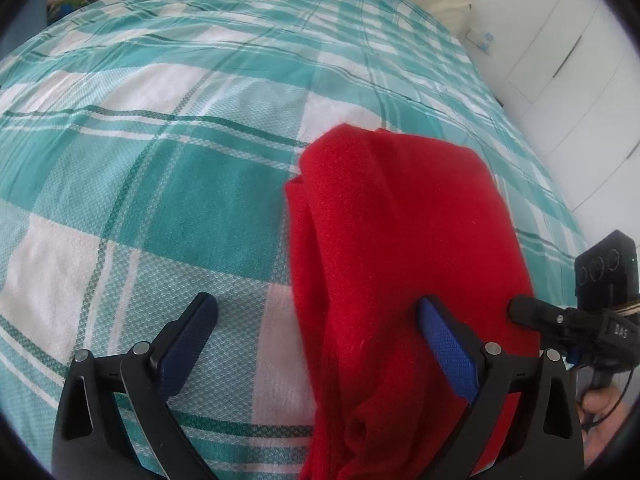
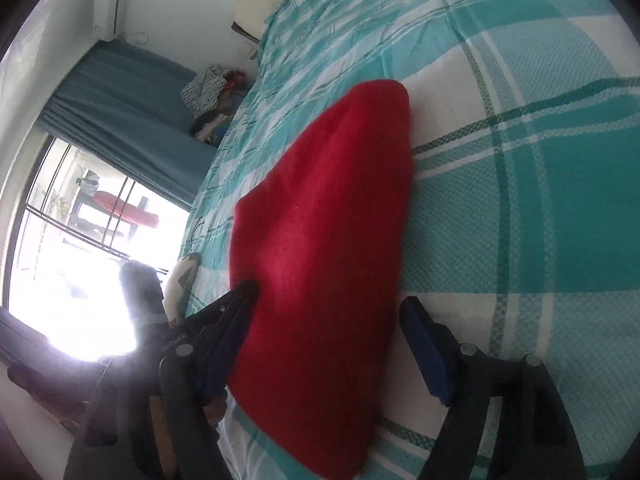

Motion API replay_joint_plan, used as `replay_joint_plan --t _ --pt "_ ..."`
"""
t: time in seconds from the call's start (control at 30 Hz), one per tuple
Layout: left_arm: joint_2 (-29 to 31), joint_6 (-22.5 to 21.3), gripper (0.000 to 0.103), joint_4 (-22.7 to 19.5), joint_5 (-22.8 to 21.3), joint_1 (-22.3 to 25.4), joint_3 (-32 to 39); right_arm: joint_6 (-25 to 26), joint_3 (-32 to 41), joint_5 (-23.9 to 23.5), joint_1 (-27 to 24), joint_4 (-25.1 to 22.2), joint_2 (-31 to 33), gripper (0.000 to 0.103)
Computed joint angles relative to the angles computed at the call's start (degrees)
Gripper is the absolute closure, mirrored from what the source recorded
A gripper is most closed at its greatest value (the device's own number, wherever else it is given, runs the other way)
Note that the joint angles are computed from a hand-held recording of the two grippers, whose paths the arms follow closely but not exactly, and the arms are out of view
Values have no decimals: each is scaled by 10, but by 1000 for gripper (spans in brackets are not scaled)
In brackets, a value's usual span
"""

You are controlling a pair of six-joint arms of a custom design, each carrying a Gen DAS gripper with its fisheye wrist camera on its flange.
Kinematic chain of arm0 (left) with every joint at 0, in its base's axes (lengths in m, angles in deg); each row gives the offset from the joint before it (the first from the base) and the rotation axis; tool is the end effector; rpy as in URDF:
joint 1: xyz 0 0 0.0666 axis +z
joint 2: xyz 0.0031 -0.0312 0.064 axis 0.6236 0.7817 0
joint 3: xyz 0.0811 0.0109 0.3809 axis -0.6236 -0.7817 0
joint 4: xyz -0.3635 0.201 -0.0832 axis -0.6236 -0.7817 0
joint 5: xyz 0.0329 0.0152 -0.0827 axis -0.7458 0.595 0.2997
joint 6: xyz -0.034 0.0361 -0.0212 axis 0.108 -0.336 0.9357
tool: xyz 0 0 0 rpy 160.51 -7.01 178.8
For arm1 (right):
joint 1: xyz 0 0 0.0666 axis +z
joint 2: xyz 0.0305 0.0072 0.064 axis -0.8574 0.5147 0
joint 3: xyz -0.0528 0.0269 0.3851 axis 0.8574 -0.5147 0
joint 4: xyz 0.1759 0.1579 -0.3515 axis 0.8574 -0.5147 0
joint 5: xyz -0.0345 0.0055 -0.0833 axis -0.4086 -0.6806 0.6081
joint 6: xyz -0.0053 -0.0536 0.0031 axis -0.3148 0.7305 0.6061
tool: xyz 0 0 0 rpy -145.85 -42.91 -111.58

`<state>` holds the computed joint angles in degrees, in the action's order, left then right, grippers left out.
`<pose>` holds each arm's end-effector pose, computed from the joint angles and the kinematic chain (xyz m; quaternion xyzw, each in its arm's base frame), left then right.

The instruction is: Fold small clothes

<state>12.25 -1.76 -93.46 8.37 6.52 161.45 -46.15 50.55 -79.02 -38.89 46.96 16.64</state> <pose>0.5263 -0.3281 0.2664 -0.0419 0.9435 -0.1641 0.2849 0.5386 0.2207 0.2609 0.0081 0.8849 0.4380 0.1584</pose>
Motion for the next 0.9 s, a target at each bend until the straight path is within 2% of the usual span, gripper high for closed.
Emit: replay_joint_plan --t 0.03,0.07,0.1,0.17,0.2,0.27,0.3,0.37,0.47,0.57,0.6,0.63,0.7,0.77,0.8,0.9 --pt "4 -8 32 -1 10 1 6 -3 5 11 6 -1 7 46" --pt "12 -15 48 -6 23 1 15 7 11 35 13 -11 11 58" --pt "18 -16 77 -4 42 2 20 29 20 69 22 -32 12 63" --pt "19 -12 83 -7 20 -6 24 102 41 162 49 -80 8 70" --pt "16 -13 85 -6 5 -11 22 149 49 226 68 -99 3 71" --pt "3 -9 86 5 -13 -17 11 230 53 336 106 -108 -11 73" --pt "-7 -4 86 16 -16 -17 2 257 49 374 121 -100 -19 73" --pt "-30 -1 87 35 -24 -18 -13 287 36 406 136 -74 -38 74" --pt "-54 -14 87 49 -41 -22 -14 300 27 406 139 -33 -65 75" --pt "-49 -25 85 39 -48 -23 8 291 45 385 123 -33 -68 75" --pt "-36 -25 77 23 -44 -20 22 276 51 373 114 -40 -64 74" --pt "-22 -22 61 1 -44 -18 34 255 60 361 105 -54 -55 73" --pt "-3 -12 41 -47 -75 -20 42 221 84 337 84 -109 -28 59" --pt "-21 -12 38 -47 -121 -30 5 210 63 377 70 -129 -36 20" --pt "-36 -11 33 -45 -146 -38 -16 215 35 401 63 -115 -56 17" --pt "-82 -7 10 -47 -259 -75 -64 237 -44 426 42 -85 -127 17"
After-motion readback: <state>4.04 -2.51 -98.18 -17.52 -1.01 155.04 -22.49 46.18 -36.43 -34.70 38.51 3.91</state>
